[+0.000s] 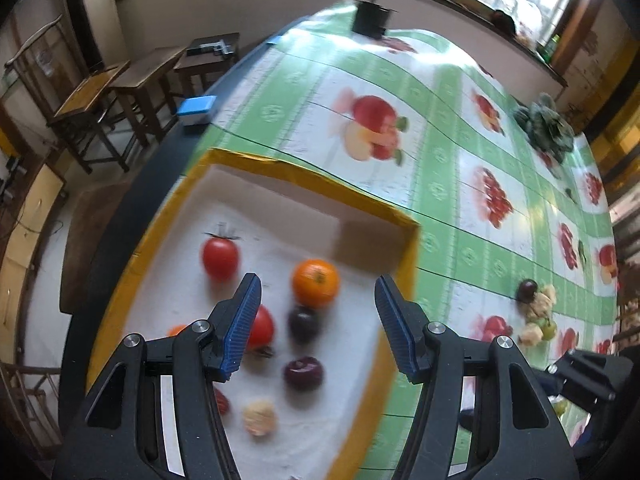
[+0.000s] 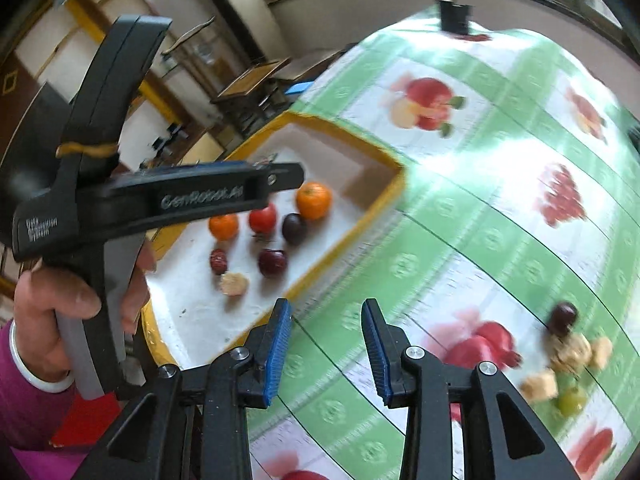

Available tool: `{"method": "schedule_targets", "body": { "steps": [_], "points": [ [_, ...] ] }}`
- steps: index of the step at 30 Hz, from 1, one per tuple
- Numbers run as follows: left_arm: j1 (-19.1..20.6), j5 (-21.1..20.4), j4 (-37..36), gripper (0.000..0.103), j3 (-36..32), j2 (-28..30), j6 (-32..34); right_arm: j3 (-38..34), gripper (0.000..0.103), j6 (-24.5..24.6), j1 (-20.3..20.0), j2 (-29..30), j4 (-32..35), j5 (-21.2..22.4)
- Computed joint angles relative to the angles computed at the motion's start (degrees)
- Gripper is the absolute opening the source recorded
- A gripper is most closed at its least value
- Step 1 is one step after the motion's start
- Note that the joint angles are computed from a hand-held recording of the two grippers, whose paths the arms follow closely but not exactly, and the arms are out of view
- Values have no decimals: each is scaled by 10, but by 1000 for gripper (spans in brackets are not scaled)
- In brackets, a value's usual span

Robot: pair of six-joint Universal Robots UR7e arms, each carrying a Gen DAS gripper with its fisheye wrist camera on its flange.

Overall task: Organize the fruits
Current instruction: 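Move both open tools back over the loose fruit pile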

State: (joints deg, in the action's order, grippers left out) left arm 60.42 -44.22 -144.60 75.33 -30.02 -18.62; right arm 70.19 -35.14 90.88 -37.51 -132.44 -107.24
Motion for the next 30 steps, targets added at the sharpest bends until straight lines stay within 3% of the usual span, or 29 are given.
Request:
{"method": "schedule_targets", "body": {
  "steps": [19, 30],
  "points": [
    [-42, -76, 58, 59, -77, 91, 38, 89, 36, 65, -87, -147, -77, -63],
    [-61, -145, 100, 59, -134, 154, 107, 143, 36, 75, -131, -214, -79, -61]
  ]
}}
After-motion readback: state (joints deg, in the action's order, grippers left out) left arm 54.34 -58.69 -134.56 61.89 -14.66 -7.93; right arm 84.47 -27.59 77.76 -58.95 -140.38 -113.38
